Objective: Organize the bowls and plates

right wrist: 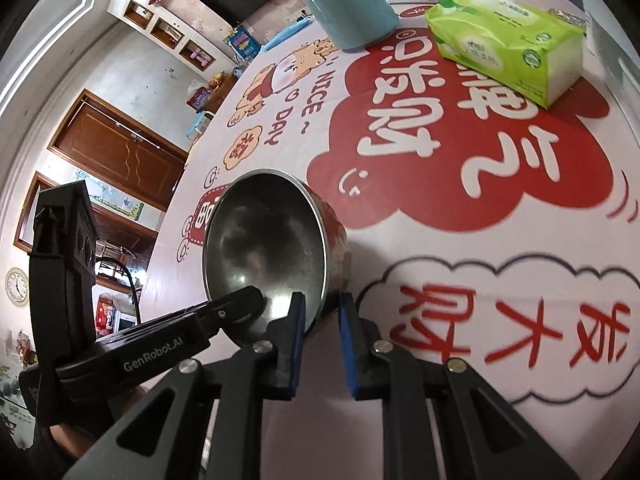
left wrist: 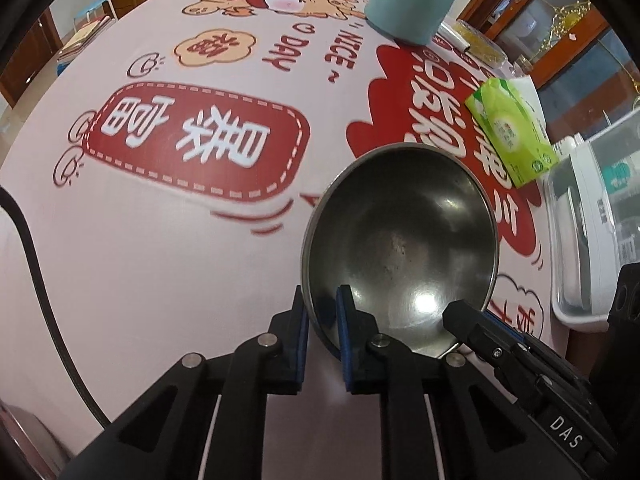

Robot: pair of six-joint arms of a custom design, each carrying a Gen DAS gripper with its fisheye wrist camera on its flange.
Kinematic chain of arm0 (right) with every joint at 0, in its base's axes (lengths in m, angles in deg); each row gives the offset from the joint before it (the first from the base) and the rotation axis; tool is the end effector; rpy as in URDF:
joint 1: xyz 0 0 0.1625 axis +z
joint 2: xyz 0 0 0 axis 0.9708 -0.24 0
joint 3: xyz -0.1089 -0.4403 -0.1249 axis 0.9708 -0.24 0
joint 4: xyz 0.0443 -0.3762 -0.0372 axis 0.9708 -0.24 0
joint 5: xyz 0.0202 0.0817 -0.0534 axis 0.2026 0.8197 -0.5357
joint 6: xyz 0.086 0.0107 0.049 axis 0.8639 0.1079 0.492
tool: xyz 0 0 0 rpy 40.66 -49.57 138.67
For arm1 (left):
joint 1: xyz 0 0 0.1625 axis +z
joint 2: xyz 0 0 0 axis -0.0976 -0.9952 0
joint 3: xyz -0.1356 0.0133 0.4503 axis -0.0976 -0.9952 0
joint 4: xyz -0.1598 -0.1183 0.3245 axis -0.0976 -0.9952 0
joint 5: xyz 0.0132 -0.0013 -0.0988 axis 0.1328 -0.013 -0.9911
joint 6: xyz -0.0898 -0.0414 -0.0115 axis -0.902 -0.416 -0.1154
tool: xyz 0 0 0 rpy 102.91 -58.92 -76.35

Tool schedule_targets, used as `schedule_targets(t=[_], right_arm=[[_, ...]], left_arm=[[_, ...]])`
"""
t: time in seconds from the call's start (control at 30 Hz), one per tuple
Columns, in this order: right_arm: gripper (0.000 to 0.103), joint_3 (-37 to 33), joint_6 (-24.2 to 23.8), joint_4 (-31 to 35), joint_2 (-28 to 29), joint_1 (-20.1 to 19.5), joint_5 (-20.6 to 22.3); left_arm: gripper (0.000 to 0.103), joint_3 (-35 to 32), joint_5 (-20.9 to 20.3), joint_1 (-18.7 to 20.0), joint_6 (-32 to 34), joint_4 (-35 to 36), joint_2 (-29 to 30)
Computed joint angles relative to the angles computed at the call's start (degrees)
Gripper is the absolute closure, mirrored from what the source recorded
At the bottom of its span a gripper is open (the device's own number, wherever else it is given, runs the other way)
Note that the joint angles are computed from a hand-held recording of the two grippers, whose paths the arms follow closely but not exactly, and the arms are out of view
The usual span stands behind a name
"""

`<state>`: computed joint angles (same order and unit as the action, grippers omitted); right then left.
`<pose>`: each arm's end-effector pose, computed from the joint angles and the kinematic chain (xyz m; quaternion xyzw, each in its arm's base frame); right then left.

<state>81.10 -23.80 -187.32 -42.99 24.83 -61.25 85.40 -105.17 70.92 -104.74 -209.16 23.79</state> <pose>0.2663 -0.7382 0.0363 0.2220 -0.9731 0.0119 0.0605 -0.0936 -0.6908 0.2070 -0.2026 0.9023 -0.2429 0.2930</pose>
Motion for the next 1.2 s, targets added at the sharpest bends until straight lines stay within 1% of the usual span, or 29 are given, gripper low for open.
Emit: schedule_targets(t=[0.23, 0.4, 0.6, 0.9, 1.03, 1.2], right_arm=[[0.087, 5.27, 2.27, -0.71, -3.82, 0.03, -0.60], [0.087, 9.76, 2.82, -1.69, -7.11, 0.24, -0.72], [0.087, 15.60, 1.99, -2.88, -11.34, 0.99, -1.48], [0.087, 25.18, 1.17, -7.20, -17.10, 2.23, -1.46], [0.087, 28.69, 0.63, -8.17, -19.21, 2.92, -1.11], [0.087, 31.84, -1.81, -9.20, -21.06, 3.97, 0.33]], left_arm=[[0.092, 3.81, -1.05, -2.11, -2.18, -0.13, -1.77], [0.091, 7.69, -1.84, -4.10, -3.67, -0.88, -4.03], [0.091, 12.76, -2.17, -6.95, -5.54, -0.89, -7.03], [0.091, 20.42, -2.33, -11.82, -10.90, -0.78, -11.66], [0.091, 23.89, -2.57, -14.12, -14.62, 0.17, -14.12], [0.090, 29.09, -2.20, -17.53, -20.21, 0.88, -18.16]])
